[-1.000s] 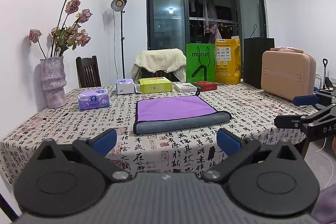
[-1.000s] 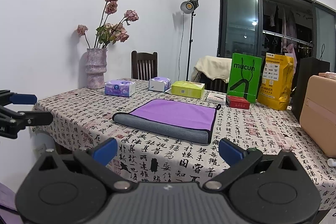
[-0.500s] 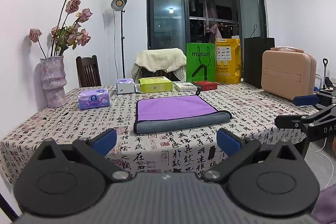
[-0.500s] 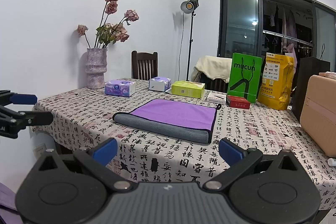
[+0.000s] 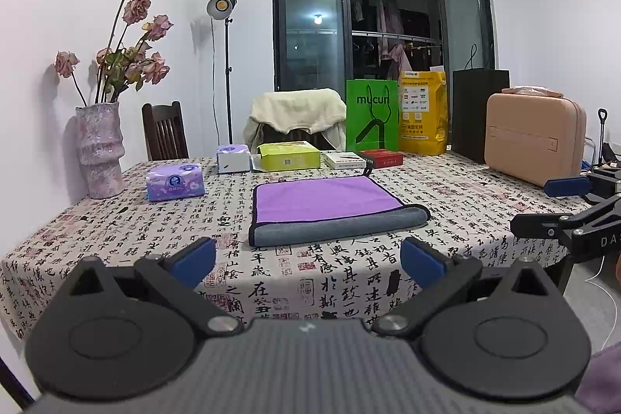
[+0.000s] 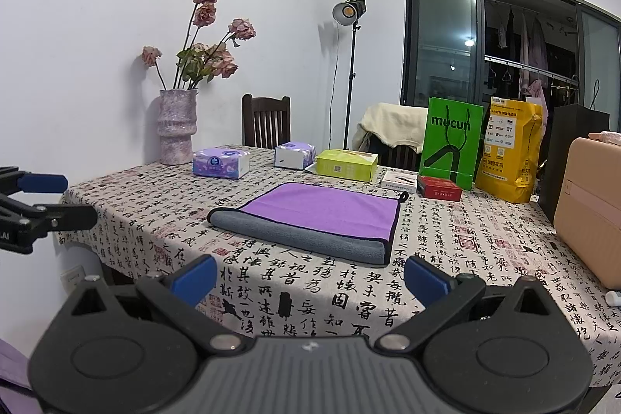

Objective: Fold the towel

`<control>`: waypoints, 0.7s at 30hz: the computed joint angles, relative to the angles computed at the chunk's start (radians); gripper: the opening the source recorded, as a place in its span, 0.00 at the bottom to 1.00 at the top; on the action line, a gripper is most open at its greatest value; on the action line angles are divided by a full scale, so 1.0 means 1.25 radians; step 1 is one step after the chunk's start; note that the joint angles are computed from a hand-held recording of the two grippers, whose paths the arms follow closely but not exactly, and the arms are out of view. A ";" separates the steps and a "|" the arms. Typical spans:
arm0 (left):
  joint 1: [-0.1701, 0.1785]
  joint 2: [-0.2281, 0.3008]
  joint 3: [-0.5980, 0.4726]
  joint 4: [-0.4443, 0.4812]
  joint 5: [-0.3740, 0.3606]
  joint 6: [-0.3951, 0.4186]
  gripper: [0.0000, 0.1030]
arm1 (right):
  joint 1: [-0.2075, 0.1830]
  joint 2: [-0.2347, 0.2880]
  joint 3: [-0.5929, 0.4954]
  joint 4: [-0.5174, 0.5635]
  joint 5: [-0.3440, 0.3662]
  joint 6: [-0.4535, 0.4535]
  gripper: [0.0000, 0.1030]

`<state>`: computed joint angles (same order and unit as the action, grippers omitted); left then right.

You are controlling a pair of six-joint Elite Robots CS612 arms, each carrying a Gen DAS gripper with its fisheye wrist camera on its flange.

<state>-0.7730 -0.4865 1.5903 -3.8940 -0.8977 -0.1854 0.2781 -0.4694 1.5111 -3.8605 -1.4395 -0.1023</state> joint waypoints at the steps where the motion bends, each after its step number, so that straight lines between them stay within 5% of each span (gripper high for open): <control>1: 0.000 -0.001 0.001 0.001 -0.001 -0.002 1.00 | 0.000 0.001 -0.001 0.000 0.000 0.000 1.00; 15: 0.017 -0.003 -0.016 0.041 0.008 -0.020 1.00 | 0.003 0.016 -0.031 0.016 -0.011 0.010 1.00; 21: 0.044 -0.001 -0.038 0.071 -0.057 -0.010 1.00 | 0.001 0.030 -0.066 0.025 -0.016 0.010 1.00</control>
